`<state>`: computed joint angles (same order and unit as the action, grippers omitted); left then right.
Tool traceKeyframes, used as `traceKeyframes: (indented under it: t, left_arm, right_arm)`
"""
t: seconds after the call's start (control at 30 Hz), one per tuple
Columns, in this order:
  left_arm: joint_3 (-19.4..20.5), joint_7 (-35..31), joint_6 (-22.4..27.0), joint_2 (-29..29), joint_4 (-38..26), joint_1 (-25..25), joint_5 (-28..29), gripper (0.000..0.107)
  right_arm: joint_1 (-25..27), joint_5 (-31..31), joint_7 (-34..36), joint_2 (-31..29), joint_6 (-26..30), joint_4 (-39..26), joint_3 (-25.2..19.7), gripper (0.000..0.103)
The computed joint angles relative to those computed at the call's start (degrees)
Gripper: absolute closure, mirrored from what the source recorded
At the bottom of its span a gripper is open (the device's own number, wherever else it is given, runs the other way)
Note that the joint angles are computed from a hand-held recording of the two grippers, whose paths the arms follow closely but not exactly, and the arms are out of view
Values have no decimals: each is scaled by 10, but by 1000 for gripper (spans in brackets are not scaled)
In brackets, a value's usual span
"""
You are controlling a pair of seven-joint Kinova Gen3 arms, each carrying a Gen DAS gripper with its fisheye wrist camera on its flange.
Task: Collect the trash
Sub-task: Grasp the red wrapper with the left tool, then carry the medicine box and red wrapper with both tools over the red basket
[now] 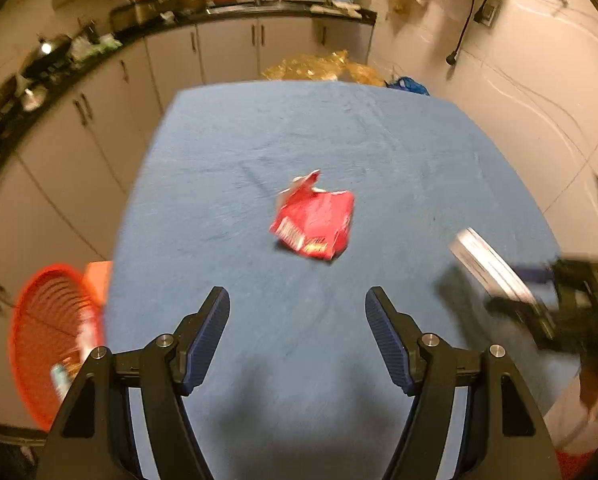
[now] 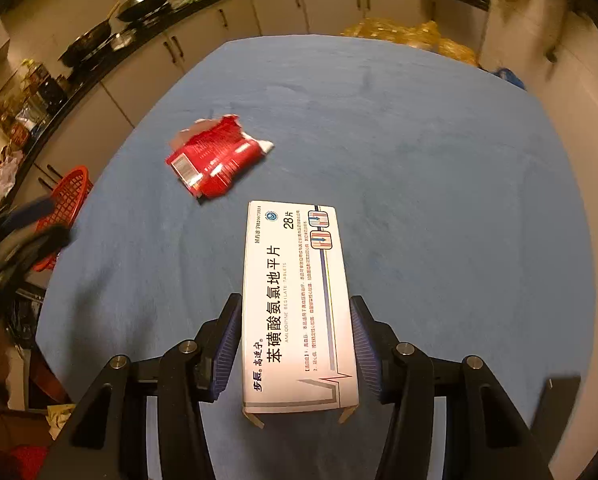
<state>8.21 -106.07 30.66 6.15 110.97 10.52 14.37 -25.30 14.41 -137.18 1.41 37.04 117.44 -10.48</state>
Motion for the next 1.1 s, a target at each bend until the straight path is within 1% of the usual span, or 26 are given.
traceKeyframes:
  t: [0.07, 0.1, 0.13, 0.2, 0.27, 0.33, 0.37, 0.4, 0.43, 0.47, 0.5, 0.53, 0.6, 0.7, 0.77, 0.83, 0.9, 0.93, 0.97, 1.0, 1.07, 1.1]
  left_arm:
    - [0, 1, -7, 33, -24, -2, 8, 38]
    - [-3, 12, -2, 56, -44, 1, 0, 39]
    - [2, 16, 10, 81, -69, -7, 2, 40]
    - [4, 21, 24, 113, -99, -12, 8, 52]
    - [18, 10, 42, 147, -132, -27, 25, 53]
    - [19, 16, 52, 172, -154, -22, 22, 58]
    - [23, 14, 60, 186, -165, -22, 23, 63]
    - [23, 18, 63, 196, -173, -17, 20, 73]
    - [17, 29, 63, 203, -179, -7, 12, 77]
    - [22, 38, 62, 211, -182, -6, 6, 84]
    - [16, 41, 52, 210, -177, 2, 7, 89]
    - [12, 48, 40, 207, -170, 11, 1, 90]
    - [22, 48, 31, 201, -159, 7, 2, 96]
    - [7, 70, -21, 165, -113, 35, -29, 101]
    - [5, 83, -45, 139, -82, 45, -43, 102]
    - [-10, 108, -69, 107, -48, 66, -73, 102]
    - [-12, 126, -85, 77, -18, 71, -94, 102]
    - [-19, 137, -91, 64, -7, 80, -108, 102]
    - [-18, 140, -97, 50, 6, 79, -115, 102]
    - [-10, 133, -98, 40, 14, 67, -113, 102]
    - [-10, 139, -102, 15, 36, 65, -124, 102]
    - [-8, 140, -102, 12, 38, 62, -126, 102]
  right_arm:
    - [1, 0, -6, -25, 9, 17, -3, 46]
    - [0, 4, -16, -38, 18, 23, -9, 46]
    - [2, 4, -20, -50, 24, 29, -13, 46]
    - [6, 0, -29, -67, 33, 36, -22, 46]
    - [9, -2, -41, -89, 43, 48, -34, 46]
    - [14, -6, -47, -104, 52, 55, -42, 46]
    - [17, -9, -49, -109, 55, 57, -45, 46]
    - [20, -12, -52, -116, 59, 60, -48, 46]
    - [23, -13, -53, -119, 61, 61, -51, 46]
    - [26, -13, -56, -122, 65, 62, -54, 46]
    - [28, -15, -58, -127, 69, 63, -56, 46]
    - [31, -15, -58, -128, 70, 62, -58, 46]
    - [35, -8, -71, -131, 77, 61, -68, 46]
    - [37, -1, -85, -128, 80, 58, -76, 46]
    - [36, 10, -103, -122, 79, 56, -84, 46]
    - [33, 26, -122, -109, 77, 50, -90, 46]
    - [25, 44, -141, -97, 77, 43, -95, 46]
    - [19, 56, -152, -86, 76, 37, -97, 46]
    - [13, 60, -156, -80, 73, 34, -93, 46]
    - [7, 64, -160, -73, 70, 30, -90, 46]
    - [-6, 75, -169, -58, 65, 21, -84, 46]
    - [-12, 79, -171, -51, 64, 17, -81, 46]
